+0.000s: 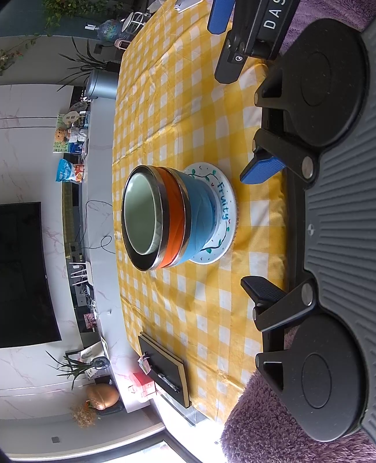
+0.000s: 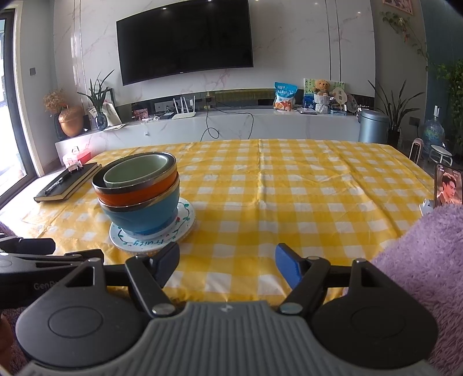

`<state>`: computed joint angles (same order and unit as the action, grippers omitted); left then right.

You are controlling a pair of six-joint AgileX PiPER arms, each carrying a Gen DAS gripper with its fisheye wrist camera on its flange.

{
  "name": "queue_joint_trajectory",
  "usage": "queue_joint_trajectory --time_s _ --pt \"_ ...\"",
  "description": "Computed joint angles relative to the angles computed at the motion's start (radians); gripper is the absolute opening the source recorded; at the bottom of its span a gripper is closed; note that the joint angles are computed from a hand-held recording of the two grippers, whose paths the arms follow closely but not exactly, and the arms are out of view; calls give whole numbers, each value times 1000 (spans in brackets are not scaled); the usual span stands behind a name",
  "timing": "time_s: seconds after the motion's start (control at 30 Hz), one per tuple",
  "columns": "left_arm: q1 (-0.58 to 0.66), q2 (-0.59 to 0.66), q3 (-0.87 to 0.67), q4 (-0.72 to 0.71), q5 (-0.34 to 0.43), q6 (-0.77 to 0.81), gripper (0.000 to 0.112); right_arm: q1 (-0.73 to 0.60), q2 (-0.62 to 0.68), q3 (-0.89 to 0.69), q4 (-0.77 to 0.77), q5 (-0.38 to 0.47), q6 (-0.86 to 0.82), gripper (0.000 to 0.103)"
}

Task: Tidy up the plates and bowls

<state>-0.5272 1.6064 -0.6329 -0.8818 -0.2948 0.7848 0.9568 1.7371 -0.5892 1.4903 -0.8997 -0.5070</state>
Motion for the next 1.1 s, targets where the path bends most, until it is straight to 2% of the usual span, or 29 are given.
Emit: queue_joint_trajectory --time_s 1.1 --pt "-9 -8 4 -42 -8 42 85 -18 2 -1 -2 29 6 75"
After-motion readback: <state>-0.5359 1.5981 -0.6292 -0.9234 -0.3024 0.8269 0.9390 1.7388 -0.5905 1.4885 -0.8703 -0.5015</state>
